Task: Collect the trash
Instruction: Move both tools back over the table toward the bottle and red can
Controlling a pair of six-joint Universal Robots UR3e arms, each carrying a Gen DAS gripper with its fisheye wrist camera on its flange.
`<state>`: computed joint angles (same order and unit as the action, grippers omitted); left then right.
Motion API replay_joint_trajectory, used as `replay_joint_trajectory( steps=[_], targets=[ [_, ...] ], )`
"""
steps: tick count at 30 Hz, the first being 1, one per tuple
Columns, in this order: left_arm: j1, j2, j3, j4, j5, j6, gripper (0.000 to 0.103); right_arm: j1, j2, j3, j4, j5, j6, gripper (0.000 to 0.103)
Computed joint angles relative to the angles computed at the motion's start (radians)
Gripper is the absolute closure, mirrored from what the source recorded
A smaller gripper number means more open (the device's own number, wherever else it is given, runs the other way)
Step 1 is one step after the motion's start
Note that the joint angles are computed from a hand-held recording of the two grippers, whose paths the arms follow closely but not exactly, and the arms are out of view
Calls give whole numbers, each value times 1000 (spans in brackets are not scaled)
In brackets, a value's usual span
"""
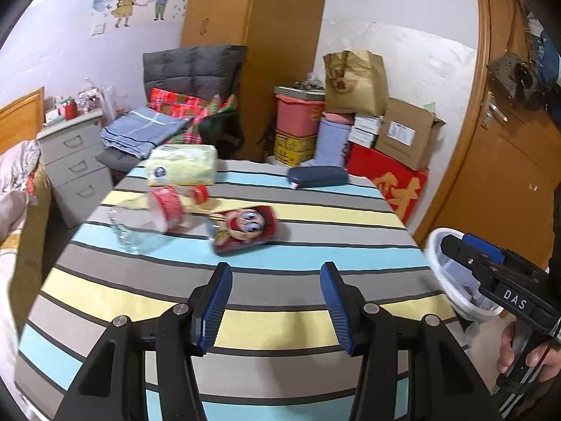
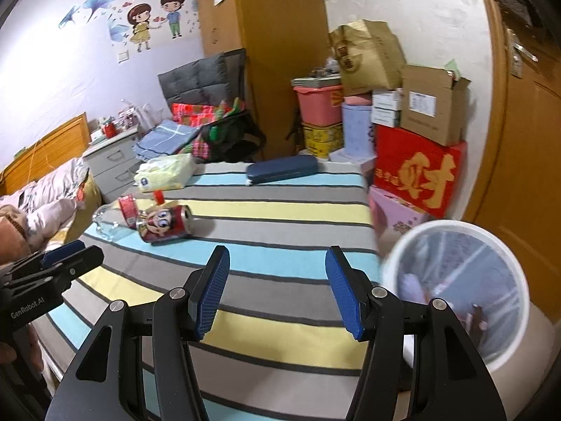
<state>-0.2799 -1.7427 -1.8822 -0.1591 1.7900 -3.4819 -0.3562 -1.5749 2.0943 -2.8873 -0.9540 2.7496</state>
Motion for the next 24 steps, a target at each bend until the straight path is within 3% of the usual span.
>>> replay_joint_trajectory(
  steps=[12, 24],
  targets=[
    [268, 160, -196, 44, -136, 88, 48, 211, 161, -186, 103, -79, 87, 44],
    [469, 90, -115, 16, -279, 251, 44, 377, 369, -439, 203, -133, 228, 44]
  ],
)
